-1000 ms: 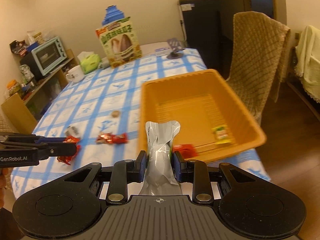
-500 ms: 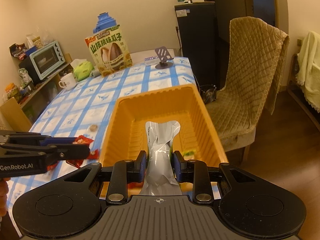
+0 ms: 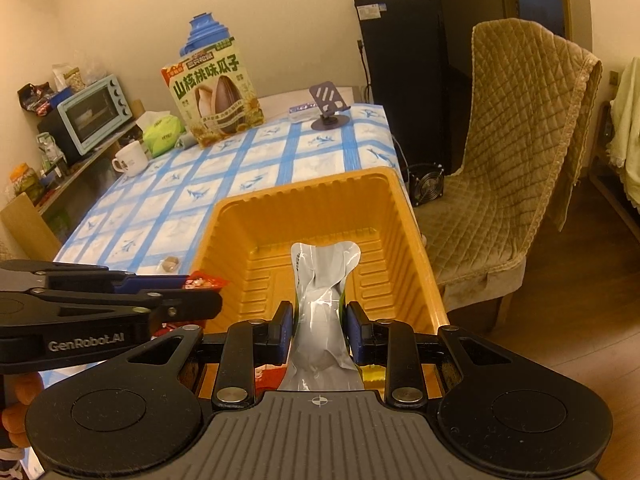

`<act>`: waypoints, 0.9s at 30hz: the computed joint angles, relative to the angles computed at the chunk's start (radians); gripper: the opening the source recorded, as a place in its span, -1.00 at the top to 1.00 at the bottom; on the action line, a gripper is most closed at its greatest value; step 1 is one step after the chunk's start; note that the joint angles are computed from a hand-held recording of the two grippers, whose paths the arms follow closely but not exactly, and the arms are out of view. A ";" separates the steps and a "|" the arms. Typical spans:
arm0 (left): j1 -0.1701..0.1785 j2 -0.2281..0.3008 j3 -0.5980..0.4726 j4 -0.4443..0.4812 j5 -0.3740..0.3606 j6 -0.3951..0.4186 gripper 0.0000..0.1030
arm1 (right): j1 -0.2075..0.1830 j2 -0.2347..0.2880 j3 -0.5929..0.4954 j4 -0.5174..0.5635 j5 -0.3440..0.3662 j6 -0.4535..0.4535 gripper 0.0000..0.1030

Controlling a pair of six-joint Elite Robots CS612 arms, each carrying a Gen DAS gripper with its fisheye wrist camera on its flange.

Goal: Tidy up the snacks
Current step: 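Open the left tool dropping the candy into the basket while the right tool releases the pouch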

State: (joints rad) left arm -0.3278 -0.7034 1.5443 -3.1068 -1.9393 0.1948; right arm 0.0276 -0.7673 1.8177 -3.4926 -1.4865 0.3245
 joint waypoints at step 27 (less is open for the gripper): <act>-0.002 0.024 -0.052 0.042 0.036 -0.021 0.46 | -0.018 0.027 -0.051 0.032 0.030 0.003 0.43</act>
